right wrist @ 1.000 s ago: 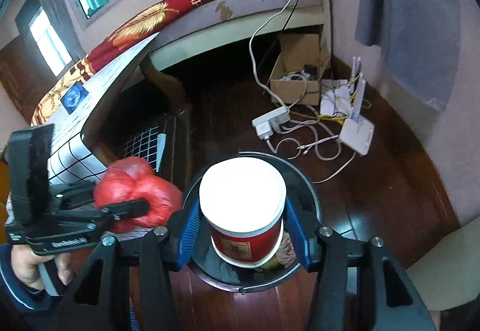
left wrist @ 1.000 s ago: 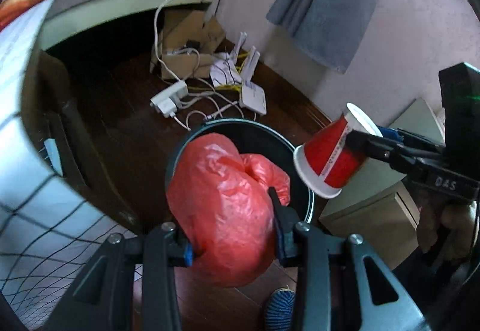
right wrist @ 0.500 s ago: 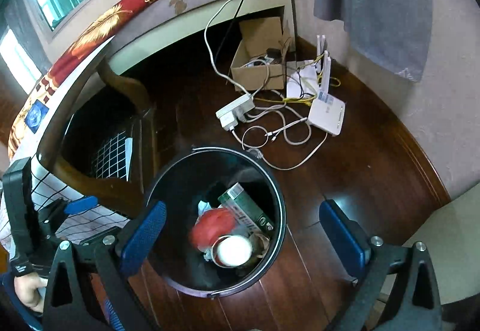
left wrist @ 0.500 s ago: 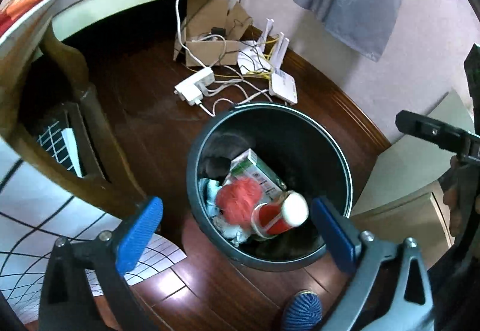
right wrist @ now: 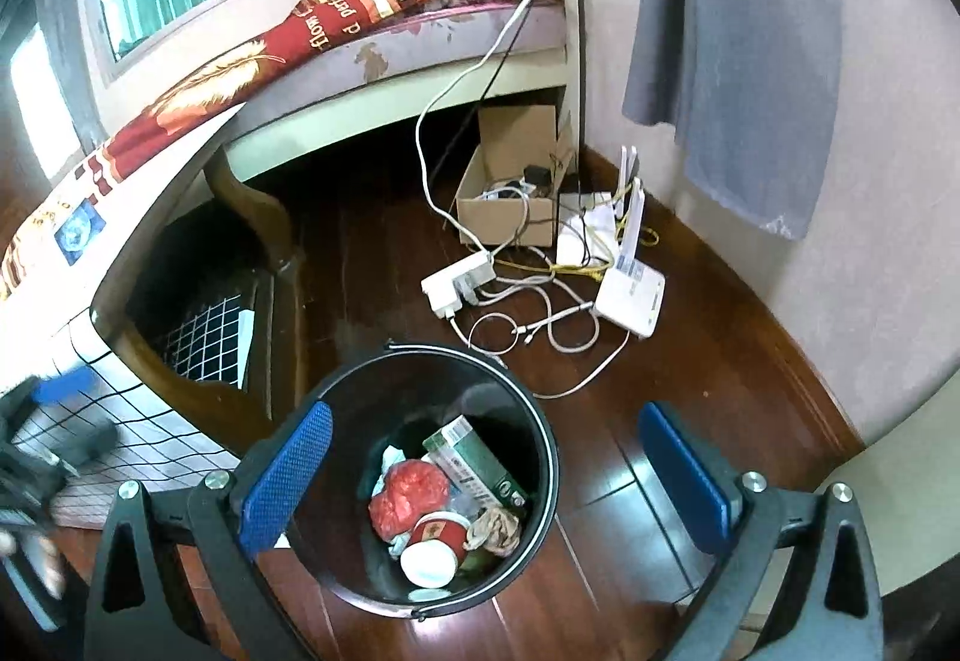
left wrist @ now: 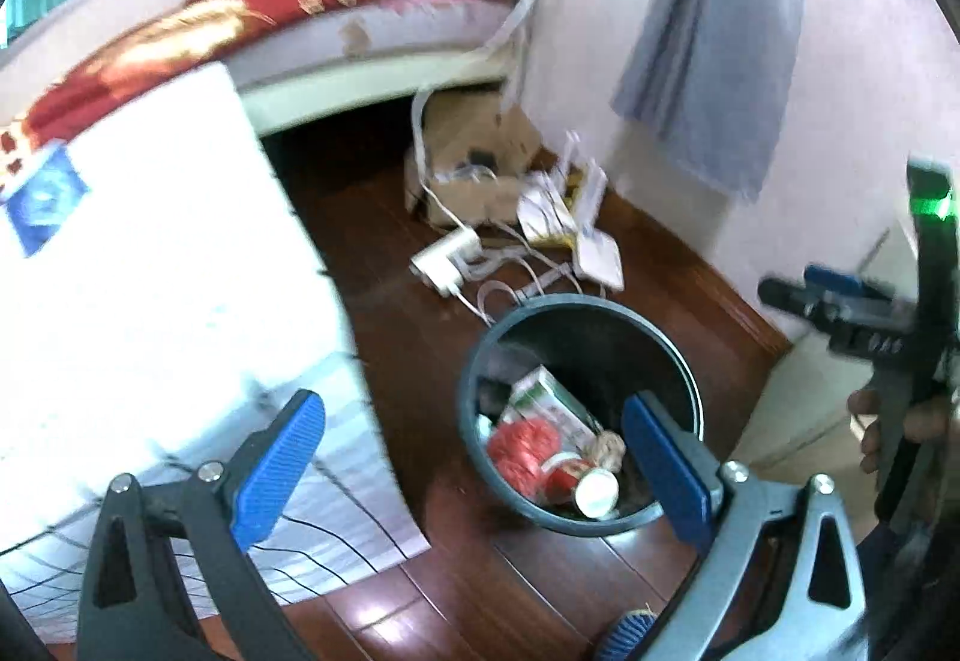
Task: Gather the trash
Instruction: 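Move the right gripper back to the table toward the blue cup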
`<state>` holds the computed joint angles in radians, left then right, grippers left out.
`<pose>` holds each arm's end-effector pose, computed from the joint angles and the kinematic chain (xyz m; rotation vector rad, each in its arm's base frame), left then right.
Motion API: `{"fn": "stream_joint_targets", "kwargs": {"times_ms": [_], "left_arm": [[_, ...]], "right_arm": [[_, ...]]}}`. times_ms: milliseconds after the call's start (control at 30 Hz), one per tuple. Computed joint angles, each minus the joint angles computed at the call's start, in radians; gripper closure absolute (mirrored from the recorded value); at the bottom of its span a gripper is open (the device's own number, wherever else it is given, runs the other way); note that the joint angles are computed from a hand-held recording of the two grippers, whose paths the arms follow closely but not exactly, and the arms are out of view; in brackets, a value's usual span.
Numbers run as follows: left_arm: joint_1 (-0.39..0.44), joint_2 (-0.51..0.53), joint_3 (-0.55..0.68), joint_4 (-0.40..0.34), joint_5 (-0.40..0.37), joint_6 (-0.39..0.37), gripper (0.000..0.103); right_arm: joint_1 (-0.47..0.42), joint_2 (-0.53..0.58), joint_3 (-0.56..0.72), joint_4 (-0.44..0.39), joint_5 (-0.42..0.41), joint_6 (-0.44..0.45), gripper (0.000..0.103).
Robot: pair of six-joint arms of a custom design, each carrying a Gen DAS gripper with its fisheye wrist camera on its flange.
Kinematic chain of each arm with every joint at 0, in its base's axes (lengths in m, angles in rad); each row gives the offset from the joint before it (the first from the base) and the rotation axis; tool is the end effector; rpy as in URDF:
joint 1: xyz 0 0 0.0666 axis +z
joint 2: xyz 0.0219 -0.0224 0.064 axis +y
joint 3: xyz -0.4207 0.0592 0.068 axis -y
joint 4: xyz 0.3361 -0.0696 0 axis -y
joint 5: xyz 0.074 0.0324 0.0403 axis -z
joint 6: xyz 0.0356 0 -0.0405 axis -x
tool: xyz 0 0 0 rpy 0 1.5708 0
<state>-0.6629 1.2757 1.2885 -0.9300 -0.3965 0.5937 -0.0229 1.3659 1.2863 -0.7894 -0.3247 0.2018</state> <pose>0.2963 -0.2144 0.4723 -0.0799 2.3930 -0.0877 0.4075 0.0016 0.4472 -0.3571 2.3733 0.2916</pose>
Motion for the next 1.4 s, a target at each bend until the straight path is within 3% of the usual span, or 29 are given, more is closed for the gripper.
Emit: {"fn": "stream_joint_targets", "kwargs": {"times_ms": [233, 367, 500, 700, 900, 1033, 1167, 1400], "left_arm": [[0.152, -0.085, 0.005, 0.003, -0.043, -0.038, 0.003], [0.282, -0.104, 0.001, 0.001, -0.008, -0.060, 0.003], [0.396, -0.149, -0.020, 0.003, -0.035, -0.093, 0.003], [0.612, -0.263, -0.068, -0.069, -0.032, -0.121, 0.003], [0.850, -0.356, -0.108, -0.149, 0.050, -0.189, 0.003], [1.004, -0.418, -0.129, -0.176, 0.115, -0.231, 0.003], [1.110, -0.442, -0.144, -0.198, 0.158, -0.286, 0.003], [1.351, -0.501, -0.189, -0.217, 0.302, -0.403, 0.003]], "right_arm": [[0.098, 0.054, 0.077, 0.049, 0.108, -0.022, 0.000], [0.170, 0.084, 0.151, 0.084, 0.119, -0.075, 0.000], [0.260, 0.118, 0.226, 0.078, 0.130, -0.078, 0.000], [0.469, 0.196, 0.396, -0.008, 0.091, -0.093, 0.000], [0.710, 0.334, 0.619, -0.097, 0.140, -0.074, 0.000], [0.836, 0.467, 0.800, -0.173, 0.220, -0.066, 0.000], [0.894, 0.586, 0.967, -0.257, 0.319, -0.091, 0.000], [0.909, 0.729, 1.209, -0.443, 0.352, -0.143, 0.000]]}}
